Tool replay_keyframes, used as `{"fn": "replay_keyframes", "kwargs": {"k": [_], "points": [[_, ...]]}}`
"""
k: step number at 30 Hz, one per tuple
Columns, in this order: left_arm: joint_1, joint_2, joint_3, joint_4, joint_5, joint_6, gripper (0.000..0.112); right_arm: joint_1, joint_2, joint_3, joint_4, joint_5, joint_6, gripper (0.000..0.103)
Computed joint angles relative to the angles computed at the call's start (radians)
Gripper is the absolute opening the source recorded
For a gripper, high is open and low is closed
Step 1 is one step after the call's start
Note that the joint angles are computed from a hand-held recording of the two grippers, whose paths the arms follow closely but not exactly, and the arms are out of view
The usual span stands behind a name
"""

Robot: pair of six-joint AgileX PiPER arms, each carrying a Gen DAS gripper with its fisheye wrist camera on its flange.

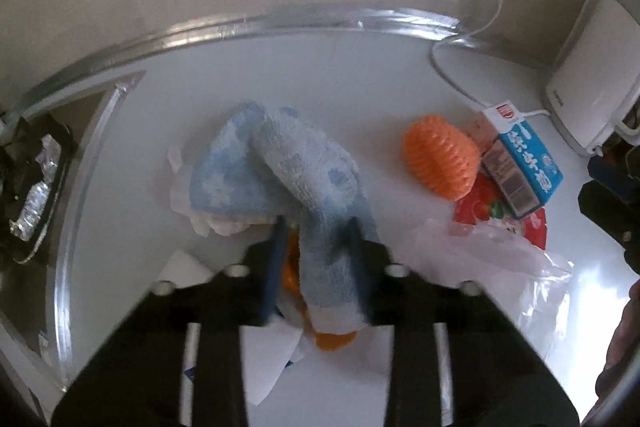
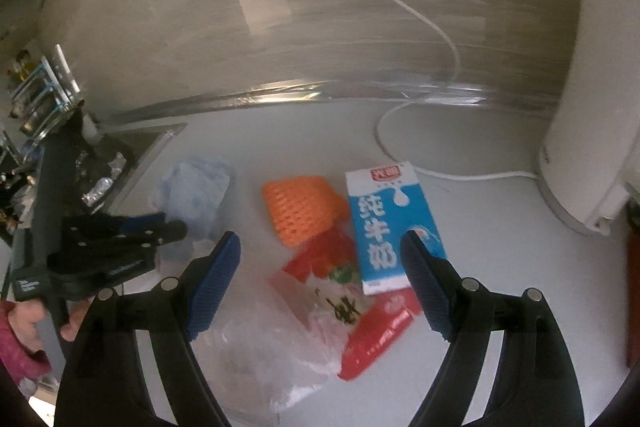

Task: Collect trash
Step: 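Grasp the blue cloth with the left tool while the right tool grasps an orange net, then carry the cloth and orange net to the green basket and release both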

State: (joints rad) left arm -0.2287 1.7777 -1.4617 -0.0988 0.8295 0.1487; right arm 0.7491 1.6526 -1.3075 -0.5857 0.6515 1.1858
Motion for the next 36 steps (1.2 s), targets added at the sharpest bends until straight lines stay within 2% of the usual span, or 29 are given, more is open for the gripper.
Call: {"fn": "replay_keyframes", "kwargs": {"k": [2, 5, 9, 12, 16, 19, 20, 23, 24, 26, 27, 31, 36], "points": [[0.015, 0.018, -0.025, -0.035, 0.027, 0.016, 0.008, -0.018, 0.011, -0.008, 0.027, -0.031, -0.040, 0.082], [0.037, 0.003, -0.030, -0.102, 0.029, 0.055, 0.005, -0.037, 0.033, -0.038, 0.090, -0.060, -0.141, 0.082], [0.063, -0.029, -0.071, -0.159, 0.046, 0.107, 0.005, -0.053, 0.092, -0.122, 0.177, -0.057, -0.300, 0.082], [0.091, -0.042, -0.123, -0.202, 0.084, 0.122, 0.005, -0.074, 0.169, -0.230, 0.286, -0.021, -0.455, 0.082], [0.146, -0.054, -0.215, -0.274, 0.144, 0.141, 0.005, -0.085, 0.310, -0.436, 0.337, 0.122, -0.564, 0.081], [0.165, -0.062, -0.277, -0.285, 0.186, 0.145, 0.005, -0.092, 0.447, -0.636, 0.351, 0.285, -0.608, 0.070], [0.171, -0.072, -0.291, -0.284, 0.193, 0.150, 0.005, -0.095, 0.472, -0.672, 0.358, 0.315, -0.613, 0.067], [0.190, -0.102, -0.317, -0.289, 0.210, 0.163, 0.005, -0.110, 0.555, -0.794, 0.393, 0.416, -0.632, 0.047], [0.198, -0.114, -0.317, -0.291, 0.213, 0.166, 0.005, -0.112, 0.568, -0.810, 0.402, 0.425, -0.635, 0.036], [0.221, -0.138, -0.319, -0.302, 0.225, 0.178, 0.005, -0.117, 0.565, -0.802, 0.415, 0.407, -0.632, 0.026], [0.233, -0.152, -0.314, -0.309, 0.230, 0.186, 0.005, -0.116, 0.556, -0.792, 0.414, 0.395, -0.625, 0.017], [0.304, -0.233, -0.268, -0.355, 0.239, 0.239, 0.005, -0.110, 0.489, -0.731, 0.405, 0.337, -0.592, 0.014], [0.450, -0.321, -0.218, -0.466, 0.308, 0.355, 0.005, -0.048, 0.414, -0.746, 0.326, 0.371, -0.503, 0.014]]}}
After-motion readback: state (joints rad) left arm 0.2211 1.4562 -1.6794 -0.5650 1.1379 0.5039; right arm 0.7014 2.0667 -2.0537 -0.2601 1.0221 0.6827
